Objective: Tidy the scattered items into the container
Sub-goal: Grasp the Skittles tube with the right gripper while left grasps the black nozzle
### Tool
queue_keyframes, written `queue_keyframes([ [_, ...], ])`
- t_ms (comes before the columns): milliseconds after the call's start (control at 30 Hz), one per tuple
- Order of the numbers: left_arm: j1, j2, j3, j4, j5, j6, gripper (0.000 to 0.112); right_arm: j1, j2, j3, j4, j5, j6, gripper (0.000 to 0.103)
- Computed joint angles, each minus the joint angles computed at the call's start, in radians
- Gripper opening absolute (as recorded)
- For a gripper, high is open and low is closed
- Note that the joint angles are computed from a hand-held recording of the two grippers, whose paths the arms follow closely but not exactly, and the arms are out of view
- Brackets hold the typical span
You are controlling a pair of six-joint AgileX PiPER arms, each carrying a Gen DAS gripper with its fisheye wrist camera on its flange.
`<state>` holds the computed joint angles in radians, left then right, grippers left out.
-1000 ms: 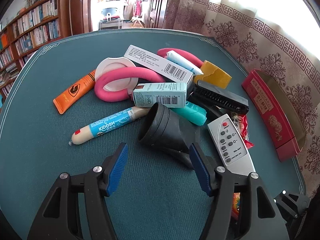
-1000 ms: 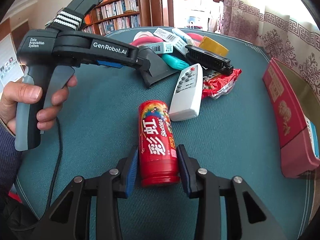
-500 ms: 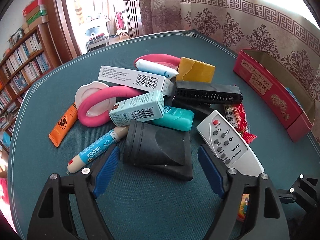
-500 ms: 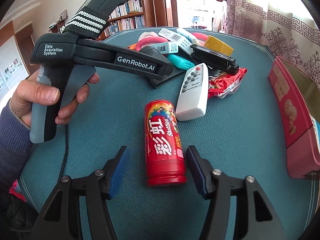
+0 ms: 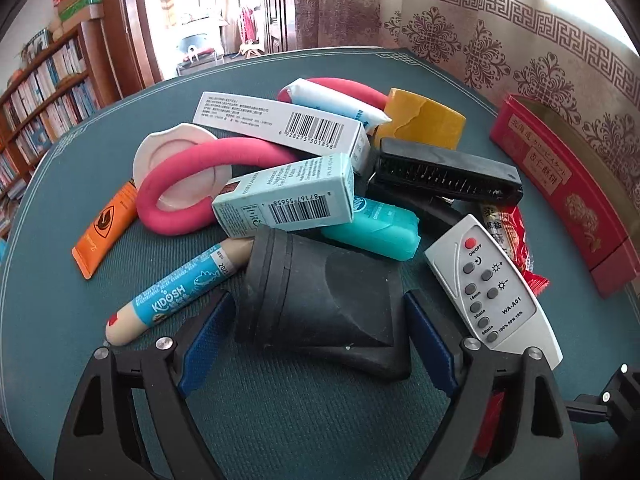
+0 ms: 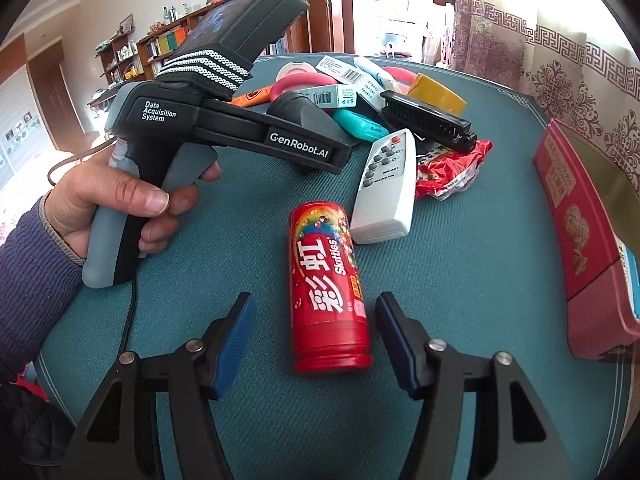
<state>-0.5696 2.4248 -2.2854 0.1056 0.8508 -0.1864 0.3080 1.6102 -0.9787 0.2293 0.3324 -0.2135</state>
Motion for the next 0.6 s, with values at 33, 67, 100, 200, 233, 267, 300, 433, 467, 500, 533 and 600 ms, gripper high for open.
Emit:
queue_keyframes([
  [33,0.001,-0.016,0.032,0.005,-0.020,-0.007,0.083,-0.001,0.000,-0.001,-0.008,0.001,0.010,0.066],
  [67,0.003,-0.033,0.065,0.002,-0.041,-0.007,0.083,-0.001,0.001,-0.006,-0.014,0.004,0.019,0.066],
  [100,0.006,-0.051,0.099,-0.003,-0.063,-0.004,0.083,-0.003,0.004,-0.011,-0.016,0.008,0.024,0.066],
  [200,0.004,-0.119,0.217,0.028,-0.138,-0.027,0.083,-0.007,0.009,-0.026,-0.012,0.015,0.032,0.066],
  [233,0.000,-0.138,0.244,0.047,-0.157,-0.043,0.083,-0.008,0.010,-0.030,-0.004,0.016,0.028,0.066],
  [267,-0.004,-0.155,0.268,0.062,-0.176,-0.056,0.083,-0.010,0.011,-0.035,0.006,0.019,0.022,0.066],
  [300,-0.004,-0.176,0.297,0.069,-0.198,-0.064,0.083,-0.010,0.014,-0.041,0.006,0.022,0.023,0.066],
  [433,0.001,-0.224,0.356,0.054,-0.250,-0.050,0.081,0.009,0.041,-0.068,-0.065,0.041,0.084,0.066],
  [467,0.003,-0.236,0.373,0.049,-0.260,-0.043,0.081,0.014,0.049,-0.076,-0.085,0.045,0.101,0.062],
  [500,0.006,-0.247,0.390,0.045,-0.269,-0.039,0.077,0.021,0.056,-0.083,-0.124,0.047,0.139,0.056],
  [533,0.009,-0.251,0.396,0.035,-0.271,-0.030,0.065,0.029,0.062,-0.089,-0.177,0.045,0.193,0.053],
  [600,0.015,-0.244,0.384,0.013,-0.256,-0.023,0.061,0.030,0.063,-0.092,-0.207,0.041,0.233,0.040],
])
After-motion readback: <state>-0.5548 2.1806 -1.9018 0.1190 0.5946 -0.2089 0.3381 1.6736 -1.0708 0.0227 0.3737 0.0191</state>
